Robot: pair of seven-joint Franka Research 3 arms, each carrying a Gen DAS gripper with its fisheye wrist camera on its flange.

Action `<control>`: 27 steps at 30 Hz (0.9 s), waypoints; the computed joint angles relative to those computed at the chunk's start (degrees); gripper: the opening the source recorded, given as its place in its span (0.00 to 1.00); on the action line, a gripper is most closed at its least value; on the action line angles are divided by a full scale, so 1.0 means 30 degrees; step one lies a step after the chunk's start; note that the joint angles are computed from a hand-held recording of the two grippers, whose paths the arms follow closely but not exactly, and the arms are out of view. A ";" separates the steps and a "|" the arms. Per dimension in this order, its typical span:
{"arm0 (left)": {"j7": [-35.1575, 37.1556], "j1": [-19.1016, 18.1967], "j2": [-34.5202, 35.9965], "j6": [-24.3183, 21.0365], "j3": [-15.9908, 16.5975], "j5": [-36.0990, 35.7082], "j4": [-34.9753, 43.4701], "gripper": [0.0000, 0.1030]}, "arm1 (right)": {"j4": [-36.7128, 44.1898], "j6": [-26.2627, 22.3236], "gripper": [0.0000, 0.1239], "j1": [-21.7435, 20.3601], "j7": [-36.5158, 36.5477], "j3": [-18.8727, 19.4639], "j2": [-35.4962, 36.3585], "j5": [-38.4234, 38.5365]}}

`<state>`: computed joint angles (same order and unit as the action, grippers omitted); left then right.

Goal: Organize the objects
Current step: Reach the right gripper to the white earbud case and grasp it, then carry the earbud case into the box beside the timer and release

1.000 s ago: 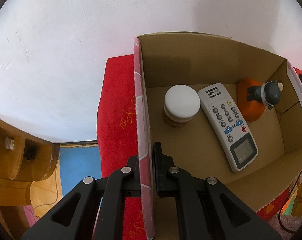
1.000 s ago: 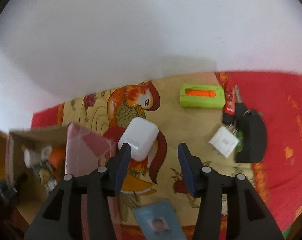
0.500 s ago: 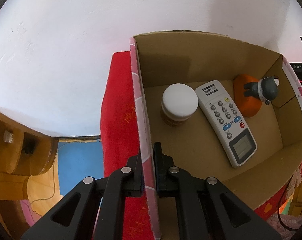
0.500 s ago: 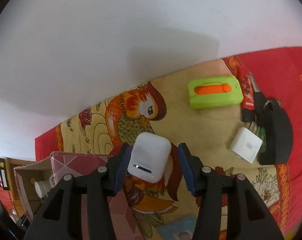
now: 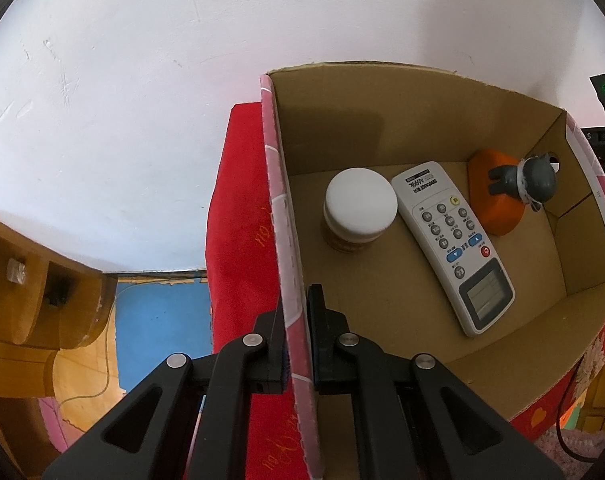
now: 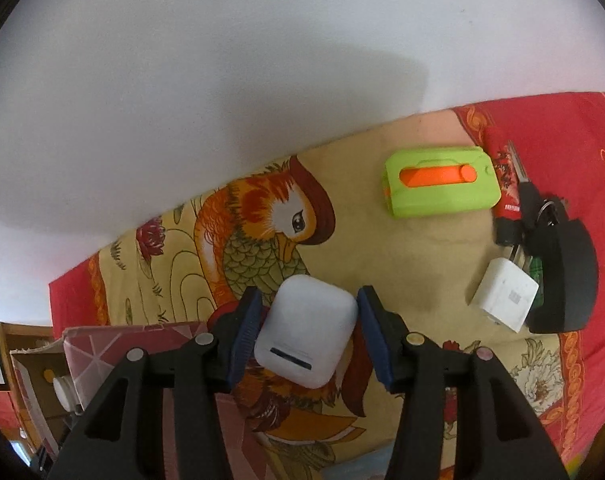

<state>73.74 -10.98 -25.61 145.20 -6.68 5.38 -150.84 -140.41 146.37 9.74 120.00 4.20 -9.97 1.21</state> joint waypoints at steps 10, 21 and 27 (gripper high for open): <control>-0.0116 0.0080 0.0065 0.0338 -0.0034 0.0124 -0.0141 0.08 | 0.0153 -0.2056 0.58 -0.0049 0.0333 0.0169 -0.0358 -0.2994; -0.0455 -0.0027 0.0129 0.0049 -0.0222 0.0214 0.0177 0.08 | -0.0007 -0.1841 0.35 0.0012 -0.1065 0.0234 -0.1086 -0.2807; -0.0601 -0.0058 0.0435 0.0065 -0.0306 0.0326 0.0403 0.08 | -0.0958 -0.0856 0.35 -0.0380 -0.1603 0.0606 -0.3056 -0.2800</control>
<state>71.94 -11.15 -24.30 145.40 -7.60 6.36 -149.63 -143.28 143.80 8.61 115.19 6.01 -19.14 -7.19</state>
